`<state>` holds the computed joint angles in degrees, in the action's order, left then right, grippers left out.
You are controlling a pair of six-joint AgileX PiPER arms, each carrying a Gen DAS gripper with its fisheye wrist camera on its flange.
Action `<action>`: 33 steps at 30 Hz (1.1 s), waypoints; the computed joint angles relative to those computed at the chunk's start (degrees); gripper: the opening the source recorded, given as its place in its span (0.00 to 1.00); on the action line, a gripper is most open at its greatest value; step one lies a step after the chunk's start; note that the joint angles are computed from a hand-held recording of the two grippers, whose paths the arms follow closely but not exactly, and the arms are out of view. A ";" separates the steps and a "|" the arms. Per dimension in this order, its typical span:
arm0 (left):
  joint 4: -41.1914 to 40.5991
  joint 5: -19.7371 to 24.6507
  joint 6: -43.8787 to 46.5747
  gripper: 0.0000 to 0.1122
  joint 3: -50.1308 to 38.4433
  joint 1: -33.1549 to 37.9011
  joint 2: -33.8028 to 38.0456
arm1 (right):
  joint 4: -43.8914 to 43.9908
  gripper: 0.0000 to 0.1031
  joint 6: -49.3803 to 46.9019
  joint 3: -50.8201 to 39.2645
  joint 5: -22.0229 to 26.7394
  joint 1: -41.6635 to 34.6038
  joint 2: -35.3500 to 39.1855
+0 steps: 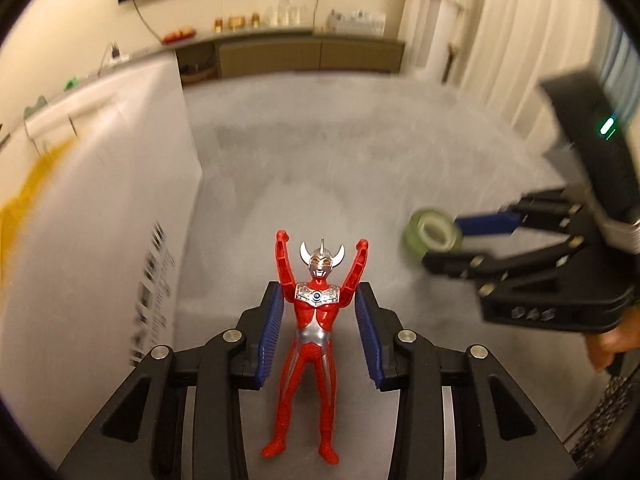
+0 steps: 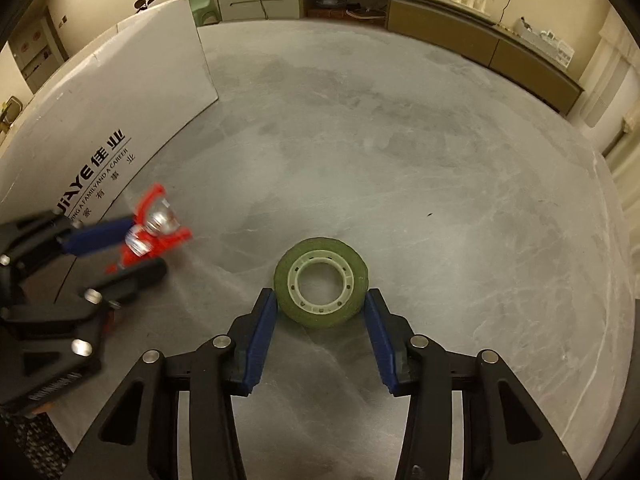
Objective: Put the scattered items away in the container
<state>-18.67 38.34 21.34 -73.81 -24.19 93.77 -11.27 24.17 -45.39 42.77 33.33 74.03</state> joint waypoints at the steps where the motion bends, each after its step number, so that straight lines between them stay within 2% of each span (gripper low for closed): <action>1: -1.29 0.44 0.85 0.34 -0.25 0.46 -0.75 | 0.22 0.45 -0.08 0.01 0.03 -0.20 -0.55; 8: -6.52 2.21 4.69 0.34 -0.86 2.40 -4.97 | 2.20 0.45 -1.15 -1.03 0.06 -1.12 -2.93; 17: -7.94 4.31 4.94 0.34 -1.49 3.21 -10.11 | 0.31 0.45 2.04 -1.58 -0.75 1.48 -3.87; 23: -8.44 6.01 4.65 0.34 -3.18 4.12 -12.09 | -0.84 0.45 3.85 -2.61 0.67 2.78 -4.91; 33: -8.73 7.75 5.01 0.34 -2.93 5.32 -16.10 | -6.06 0.45 10.52 -8.36 4.63 9.50 -5.07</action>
